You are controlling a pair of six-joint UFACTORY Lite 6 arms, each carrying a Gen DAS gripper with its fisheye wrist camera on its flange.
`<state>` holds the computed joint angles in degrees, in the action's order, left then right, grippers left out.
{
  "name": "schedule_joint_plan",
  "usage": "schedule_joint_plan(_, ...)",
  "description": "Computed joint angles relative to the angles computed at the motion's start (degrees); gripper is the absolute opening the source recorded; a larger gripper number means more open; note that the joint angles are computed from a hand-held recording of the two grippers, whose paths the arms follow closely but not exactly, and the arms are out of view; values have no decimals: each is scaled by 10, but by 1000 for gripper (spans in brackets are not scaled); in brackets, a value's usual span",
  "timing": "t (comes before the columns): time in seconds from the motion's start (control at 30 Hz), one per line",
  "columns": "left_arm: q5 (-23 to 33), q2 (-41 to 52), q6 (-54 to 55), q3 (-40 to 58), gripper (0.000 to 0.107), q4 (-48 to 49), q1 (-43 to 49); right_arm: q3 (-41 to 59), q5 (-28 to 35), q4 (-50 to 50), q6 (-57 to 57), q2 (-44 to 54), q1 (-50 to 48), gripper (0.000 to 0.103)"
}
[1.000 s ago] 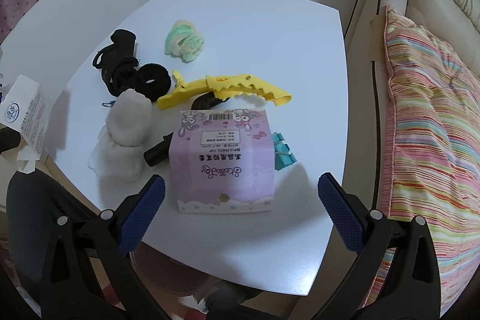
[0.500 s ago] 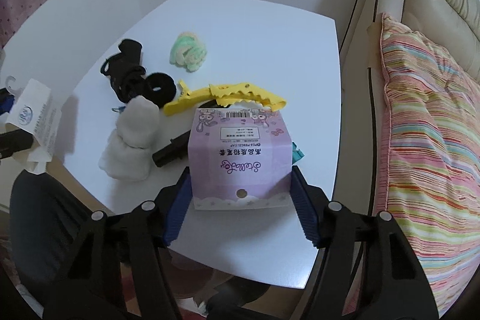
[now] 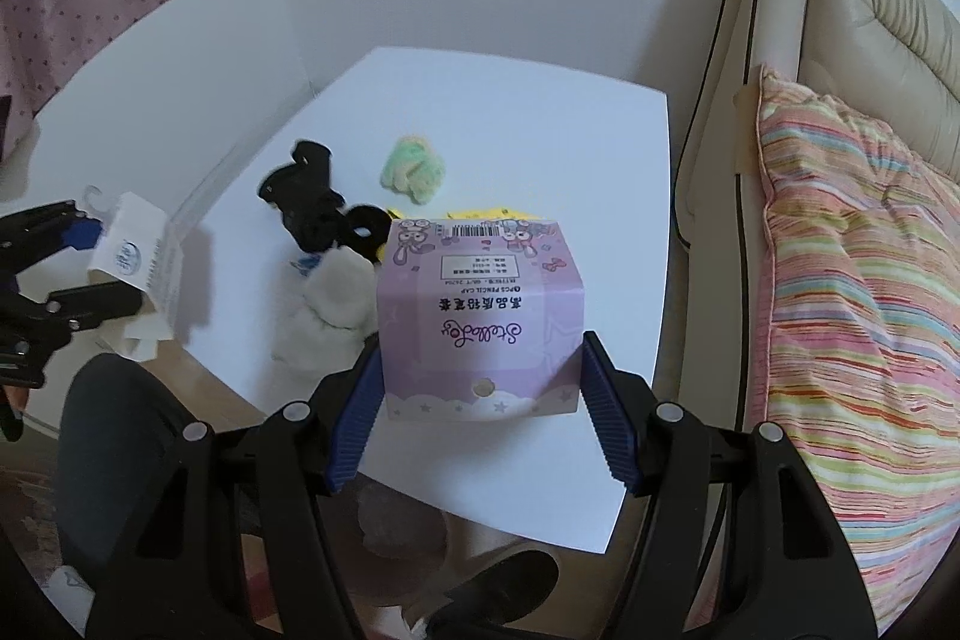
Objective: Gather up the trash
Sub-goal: 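Lower both held items over the pink wastebasket and open both grippers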
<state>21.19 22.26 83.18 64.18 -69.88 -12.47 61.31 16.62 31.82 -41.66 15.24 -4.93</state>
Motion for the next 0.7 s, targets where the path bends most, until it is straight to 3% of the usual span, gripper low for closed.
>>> schedule_joint_plan(0.7, -8, -114, 51, -116, 65, -59, -17, -166, 43, 64, -48, -253, 44, 63)
